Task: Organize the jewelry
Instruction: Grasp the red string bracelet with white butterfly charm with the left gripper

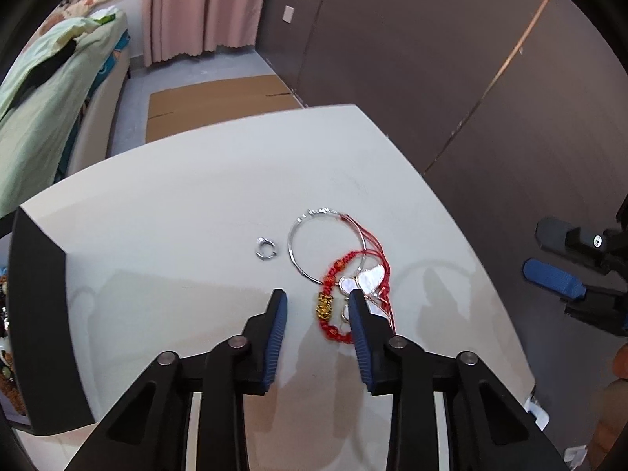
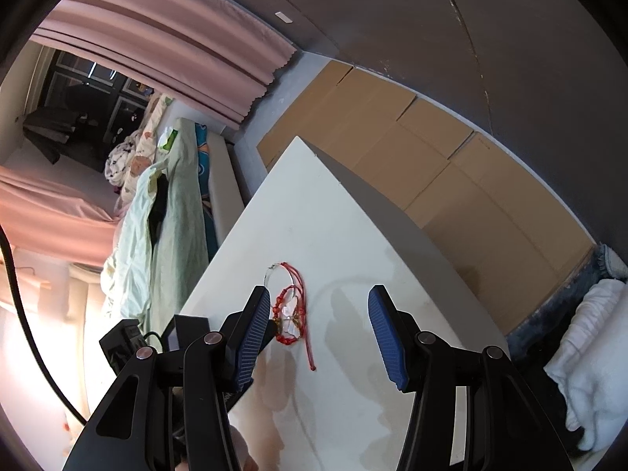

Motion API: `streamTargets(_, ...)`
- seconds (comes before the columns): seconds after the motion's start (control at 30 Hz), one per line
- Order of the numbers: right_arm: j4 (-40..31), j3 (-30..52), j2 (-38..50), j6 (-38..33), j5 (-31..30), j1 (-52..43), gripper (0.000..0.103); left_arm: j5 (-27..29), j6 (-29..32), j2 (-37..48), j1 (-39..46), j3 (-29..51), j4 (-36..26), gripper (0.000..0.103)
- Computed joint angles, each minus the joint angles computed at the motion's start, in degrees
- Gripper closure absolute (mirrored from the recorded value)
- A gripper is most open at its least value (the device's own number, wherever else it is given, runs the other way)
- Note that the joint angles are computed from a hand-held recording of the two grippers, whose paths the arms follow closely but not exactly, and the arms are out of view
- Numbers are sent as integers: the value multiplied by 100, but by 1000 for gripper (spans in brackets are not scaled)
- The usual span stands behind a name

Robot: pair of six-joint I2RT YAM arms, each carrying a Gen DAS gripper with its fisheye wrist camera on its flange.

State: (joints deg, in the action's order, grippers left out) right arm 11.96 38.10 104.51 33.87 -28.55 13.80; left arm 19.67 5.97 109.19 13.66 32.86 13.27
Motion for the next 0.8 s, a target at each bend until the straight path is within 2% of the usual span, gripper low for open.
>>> streamTargets(0.03,-33,20,8,-10,29,4,50,-100,-30,20,-40,-29,99,83)
streamTargets(0.1,-104,44,9,-59,85,-2,50,-243,-114,18,-127,-180,406,83)
streamTargets(0.27,-154,82,24,-141,105,34,50,-762,-70,-25,-425,-337,684,89)
streamTargets(0.3,-173,93,23,-152,129,60,50,-706,-47,-13,-415,-306,637,95)
streamTargets(0.47,-233,160,40,-194,196,175,50,-402,43,-22,-276,-149,250,95)
streamTargets(0.67,-238,179,64,-230,197,190,50,-657,-75,-56,-474,-120,189,93)
streamTargets(0.8,-265,211,89,-187,212,216,50,-333,-176,-20,-319,25,-65,93)
